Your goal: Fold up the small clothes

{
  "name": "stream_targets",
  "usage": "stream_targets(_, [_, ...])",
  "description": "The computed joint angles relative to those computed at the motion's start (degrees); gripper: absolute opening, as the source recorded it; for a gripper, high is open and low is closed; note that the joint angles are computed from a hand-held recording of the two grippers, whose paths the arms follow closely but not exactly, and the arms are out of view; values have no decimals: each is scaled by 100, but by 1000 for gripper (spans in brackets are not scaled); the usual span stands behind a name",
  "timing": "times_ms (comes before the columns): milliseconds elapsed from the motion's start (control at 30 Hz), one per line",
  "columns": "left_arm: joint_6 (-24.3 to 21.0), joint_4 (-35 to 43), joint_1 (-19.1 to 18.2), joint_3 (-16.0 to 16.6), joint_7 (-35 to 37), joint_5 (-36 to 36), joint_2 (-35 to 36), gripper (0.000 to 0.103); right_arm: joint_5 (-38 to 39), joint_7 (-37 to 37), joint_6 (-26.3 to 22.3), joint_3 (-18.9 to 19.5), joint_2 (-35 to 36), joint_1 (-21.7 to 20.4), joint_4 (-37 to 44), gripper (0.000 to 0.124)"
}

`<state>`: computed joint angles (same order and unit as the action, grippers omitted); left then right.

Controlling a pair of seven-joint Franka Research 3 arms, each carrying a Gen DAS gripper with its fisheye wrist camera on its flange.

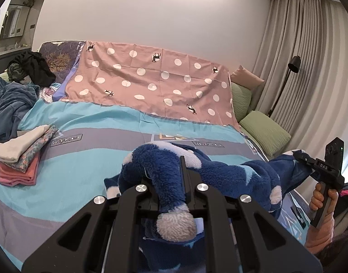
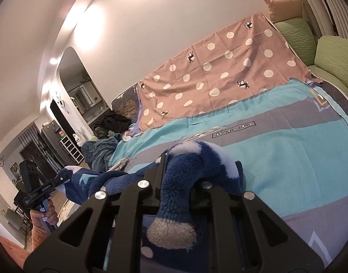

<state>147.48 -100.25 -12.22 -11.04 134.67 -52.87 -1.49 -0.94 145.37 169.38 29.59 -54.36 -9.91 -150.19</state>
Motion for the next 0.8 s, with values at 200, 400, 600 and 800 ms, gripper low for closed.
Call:
stream_targets(200, [160,592,33,-184,-314,316,587,12,-116,-192,53,-116,603,-210,276,13])
stream_targets(400, [237,1313,160,-468,-763,1043,1257,12,-353,-439,50,-219,1337,-394,681,13])
stream_targets(600, [9,2294,202,-631,-1606,2029,2187,12,-517,-537,-97,-457,2133,-369,1043,13])
stream_targets(800, [-536,3499,68,-659,-2532,3064,3263,12,-986,-312,-399,-646,2934,-366,1391,13])
